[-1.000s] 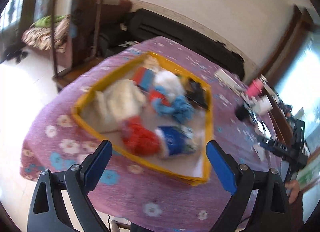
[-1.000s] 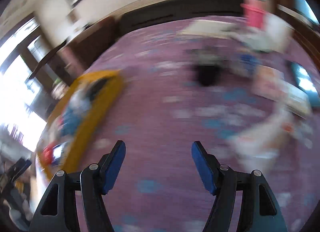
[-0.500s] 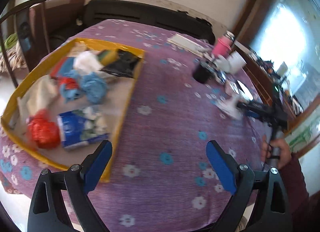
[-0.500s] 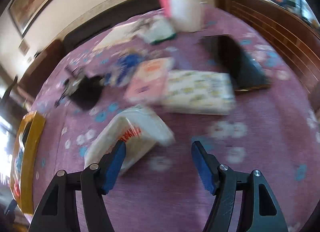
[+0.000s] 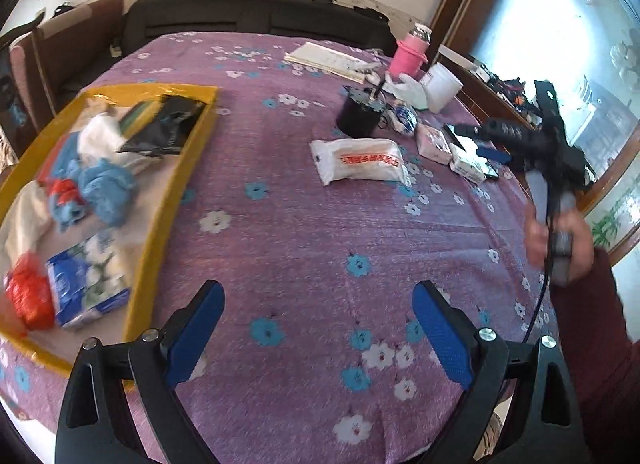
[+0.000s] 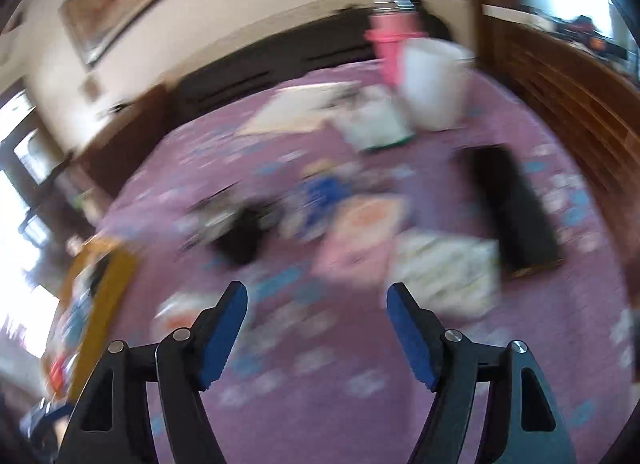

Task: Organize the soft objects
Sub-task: 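Grasp the white printed plastic bag with left tool while right tool grasps the pink rose tissue pack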

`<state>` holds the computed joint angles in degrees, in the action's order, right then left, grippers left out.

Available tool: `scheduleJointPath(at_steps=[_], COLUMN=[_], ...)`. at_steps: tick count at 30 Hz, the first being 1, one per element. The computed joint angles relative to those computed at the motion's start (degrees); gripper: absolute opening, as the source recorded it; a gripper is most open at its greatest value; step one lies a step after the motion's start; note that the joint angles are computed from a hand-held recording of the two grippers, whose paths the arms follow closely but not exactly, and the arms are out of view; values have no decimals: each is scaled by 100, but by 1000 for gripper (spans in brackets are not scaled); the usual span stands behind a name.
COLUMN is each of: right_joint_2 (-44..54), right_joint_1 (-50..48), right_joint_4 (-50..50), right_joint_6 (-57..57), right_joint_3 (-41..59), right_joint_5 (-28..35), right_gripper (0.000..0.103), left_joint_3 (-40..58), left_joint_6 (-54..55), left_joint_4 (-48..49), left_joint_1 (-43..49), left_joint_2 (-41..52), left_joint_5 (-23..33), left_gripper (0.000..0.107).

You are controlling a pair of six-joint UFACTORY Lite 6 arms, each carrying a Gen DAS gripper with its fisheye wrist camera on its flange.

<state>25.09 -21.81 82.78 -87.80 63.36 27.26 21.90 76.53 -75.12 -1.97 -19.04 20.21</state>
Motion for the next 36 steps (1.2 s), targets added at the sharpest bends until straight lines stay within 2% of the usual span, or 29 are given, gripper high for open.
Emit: scheduleJointPath(at_steps=[4,6,8,10,12,13,14,15,19,23,27,29,30,32,33,34,36], right_joint_2=[1261,1706,2331,2928,3060,2938,2792,2632,2100,1643,1289,1182,1130,1076,1052,933,835], right_joint_1=[328,557,805,997,1134,1199,1234,1230,1081,855,686,616,594,550,531,486,406], right_joint_4=[-2116,-3280,-4479,-5678,-6239,-6352,-6263,-5963,-4629,-3548,-2713,-2457,-2317,-2115,-2005,-1747,-1557], right_joint_6=[2399,3598,4727,5880,6480,6503,6285,5885,4422,3214,2284,2018,1866,1634,1516,1231,1037], right_joint_3=[1788,2425,3234,3918,4093,3870,3645,3422,2653,1934,1318,1096,973,808,732,543,399], right_joint_5=[-472,-578,-558,-391,-318,-512,-614,-664,-516,-313,-241,-211,-231,-246,-248,-256,-138], right_gripper=[76,77,80,80,80,76,64,61,60,60,60,60,60,60,60,60,60], left_joint_3=[811,1476,2274,3085,3951,4243,4579,4900,5873,6761,7192,7434,7528,7544,7469,7188,6779], left_joint_6=[202,-54,-1046,-2075,-3081,-3610,-4101,-4570,-5582,-5887,-5500,-5086,-5223,-4880,-4856,-4998,-4955], left_joint_4=[-253,144,1301,2501,3700,4300,4899,5499,6899,7562,7282,6737,6720,6100,5952,6045,5854], left_joint_1=[-787,-1142,-1435,-1536,-1571,-1598,-1651,-1711,-1929,-2149,-2218,-2212,-2206,-2137,-2144,-2166,-2162], left_joint_2=[676,1295,2145,3047,3906,4161,4475,4764,5629,6428,6829,6978,7025,6973,6860,6660,6304], left_joint_5=[-531,-907,-1297,-1415,-1299,-1246,-1221,-1196,-1053,-828,-796,-525,-367,-70,39,-93,-163], left_gripper=[95,95,95,94,94,94,94,94,94,94,100,100,100,82,62,44,43])
